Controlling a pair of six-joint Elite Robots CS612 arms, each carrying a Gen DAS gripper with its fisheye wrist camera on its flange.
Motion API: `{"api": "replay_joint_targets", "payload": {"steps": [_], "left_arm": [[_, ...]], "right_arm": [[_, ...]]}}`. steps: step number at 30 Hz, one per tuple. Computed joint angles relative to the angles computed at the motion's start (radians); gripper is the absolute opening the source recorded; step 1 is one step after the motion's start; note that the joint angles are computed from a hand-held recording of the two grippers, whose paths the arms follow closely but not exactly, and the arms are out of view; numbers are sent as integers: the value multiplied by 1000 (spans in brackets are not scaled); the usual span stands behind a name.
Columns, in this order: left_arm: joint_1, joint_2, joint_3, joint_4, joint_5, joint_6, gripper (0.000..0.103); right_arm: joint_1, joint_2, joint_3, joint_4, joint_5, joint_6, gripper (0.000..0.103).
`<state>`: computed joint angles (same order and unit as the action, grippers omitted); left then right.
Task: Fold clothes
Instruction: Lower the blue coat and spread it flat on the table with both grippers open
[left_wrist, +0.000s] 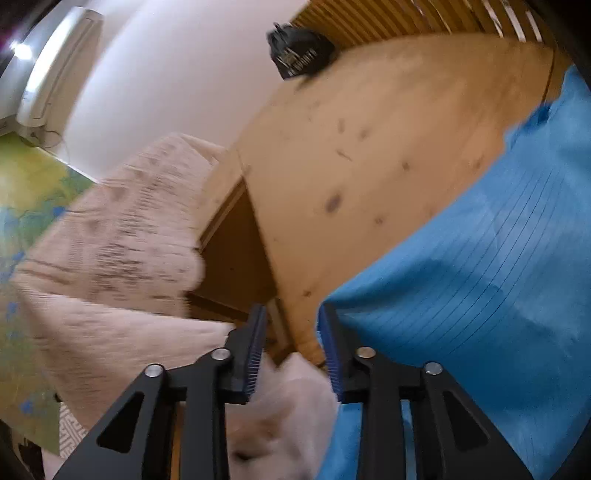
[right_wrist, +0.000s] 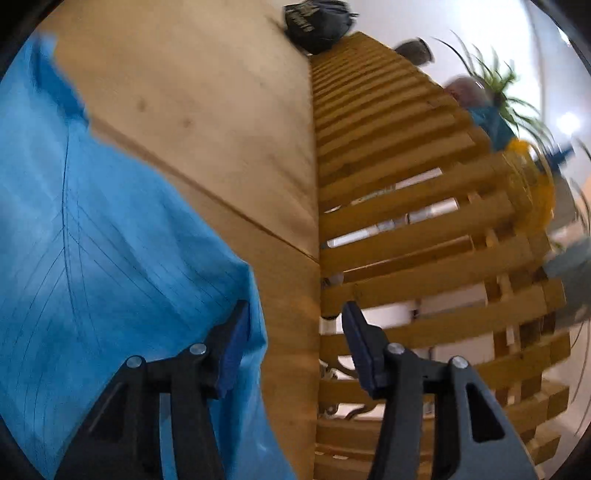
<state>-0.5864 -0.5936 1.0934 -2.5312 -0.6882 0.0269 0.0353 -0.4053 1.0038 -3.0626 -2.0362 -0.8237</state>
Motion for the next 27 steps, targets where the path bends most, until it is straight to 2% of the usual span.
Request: {"api": "replay_joint_targets", "payload": {"steps": [2,4,5,6,7,8,9,10,11,13,14,15,18,21,23,25,27], "left_arm": [[-12,-40,49,-59,-16,24,31],[-28,-82,118,-124,-45,98,32],[-39,-102,154,-152,-48,141,36],[-45,-109,176,-158,-39,148,38],[-52,-116,196,-158,-30,152,42],[-51,-111,188,-116,-14,138,43],[-48,-107,178,-69,-8,122,43],[-47,-122,198,-64,-44,96,43],[-43,-138,218,-63,-92,75,43],[-34,-167,257,-66,-186,36,43],[-35,-187,286,-63,-231,15,43],[-38,-201,315,-65,-255,11,43],[-57,-235,407,-82,-324,37,43],[-72,-248,462,-65,-444,49,43],[-83,-238,477,-51,-454,69,43],[-88,-226,486,-85,-434,100,44],[-84,-215,477,-95,-410,89,44]], "right_arm": [[-11,-71,102,-43,53,61,55],[-29,-165,240,-68,166,96,55],[-38,-208,305,-70,231,101,55],[-45,-247,369,-74,283,83,55],[-47,-258,402,-104,293,52,55],[-46,-264,428,-143,285,21,56],[-41,-256,431,-171,235,3,56],[-41,-254,428,-157,222,15,56],[-48,-268,441,-102,251,69,56],[-70,-295,443,64,375,142,56],[-78,-308,459,127,426,148,56],[-79,-313,475,148,435,132,56],[-72,-304,511,124,391,64,56],[-65,-270,505,95,318,19,56],[-67,-255,504,48,304,15,56],[-63,-224,463,10,237,-2,56],[-56,-176,427,-104,151,-76,57]]}}
